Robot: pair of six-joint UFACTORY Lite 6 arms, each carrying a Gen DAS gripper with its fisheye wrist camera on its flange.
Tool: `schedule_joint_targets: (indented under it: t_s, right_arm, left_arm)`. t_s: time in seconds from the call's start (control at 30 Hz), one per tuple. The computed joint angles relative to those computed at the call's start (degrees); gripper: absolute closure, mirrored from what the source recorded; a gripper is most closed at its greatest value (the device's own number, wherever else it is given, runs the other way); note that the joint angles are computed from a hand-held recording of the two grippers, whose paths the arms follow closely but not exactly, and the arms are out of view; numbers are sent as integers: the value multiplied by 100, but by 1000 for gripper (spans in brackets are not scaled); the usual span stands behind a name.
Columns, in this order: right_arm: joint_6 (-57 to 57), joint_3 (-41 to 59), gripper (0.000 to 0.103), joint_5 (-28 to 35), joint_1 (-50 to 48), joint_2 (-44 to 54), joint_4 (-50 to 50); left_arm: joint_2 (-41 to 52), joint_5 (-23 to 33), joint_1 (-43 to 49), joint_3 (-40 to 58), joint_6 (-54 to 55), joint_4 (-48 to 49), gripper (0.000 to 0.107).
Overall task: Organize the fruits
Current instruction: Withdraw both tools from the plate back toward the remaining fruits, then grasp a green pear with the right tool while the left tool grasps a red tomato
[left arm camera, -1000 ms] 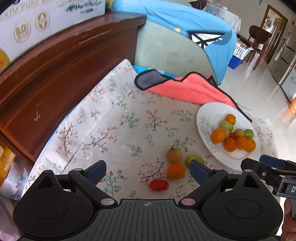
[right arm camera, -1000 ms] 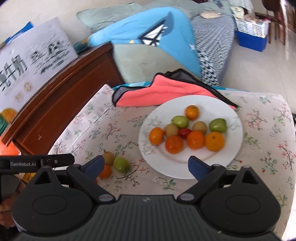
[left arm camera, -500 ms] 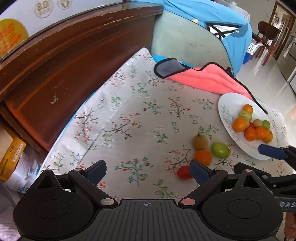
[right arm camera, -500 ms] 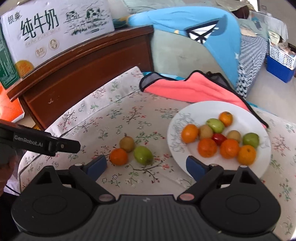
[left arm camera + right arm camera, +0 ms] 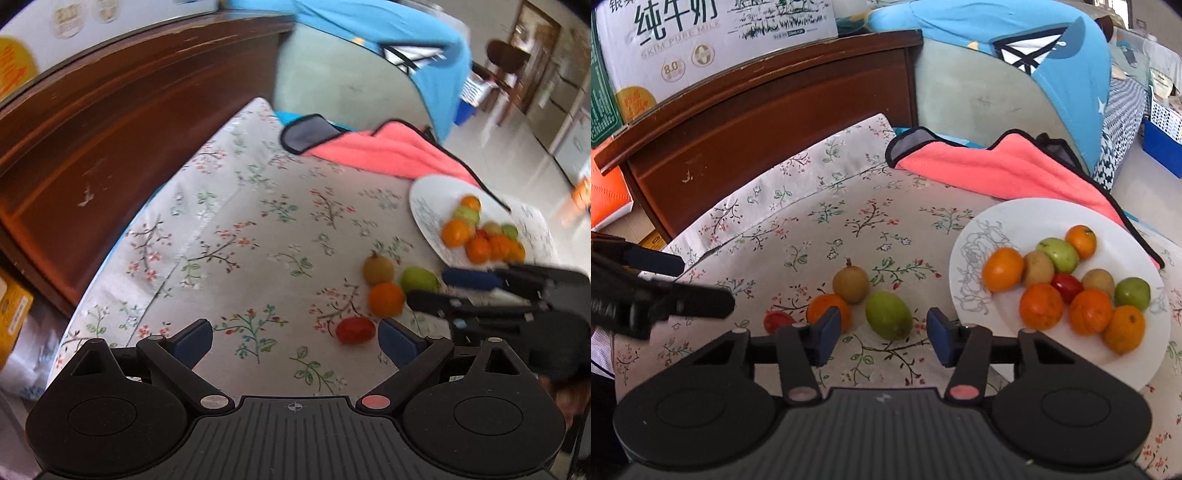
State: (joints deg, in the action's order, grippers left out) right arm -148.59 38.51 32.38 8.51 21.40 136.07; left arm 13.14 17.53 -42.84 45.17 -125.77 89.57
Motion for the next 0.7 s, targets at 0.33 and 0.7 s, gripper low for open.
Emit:
schedule_joint_targets:
  t_s: [0.33, 0.7]
  right_arm:
    - [77, 366, 64, 63, -75, 438, -53]
    - [566, 400, 73, 7, -114, 408, -599]
  left_arm:
    - [228, 180, -301, 70, -97, 611, 16]
    - [718, -43, -329, 336, -1057, 1937, 37]
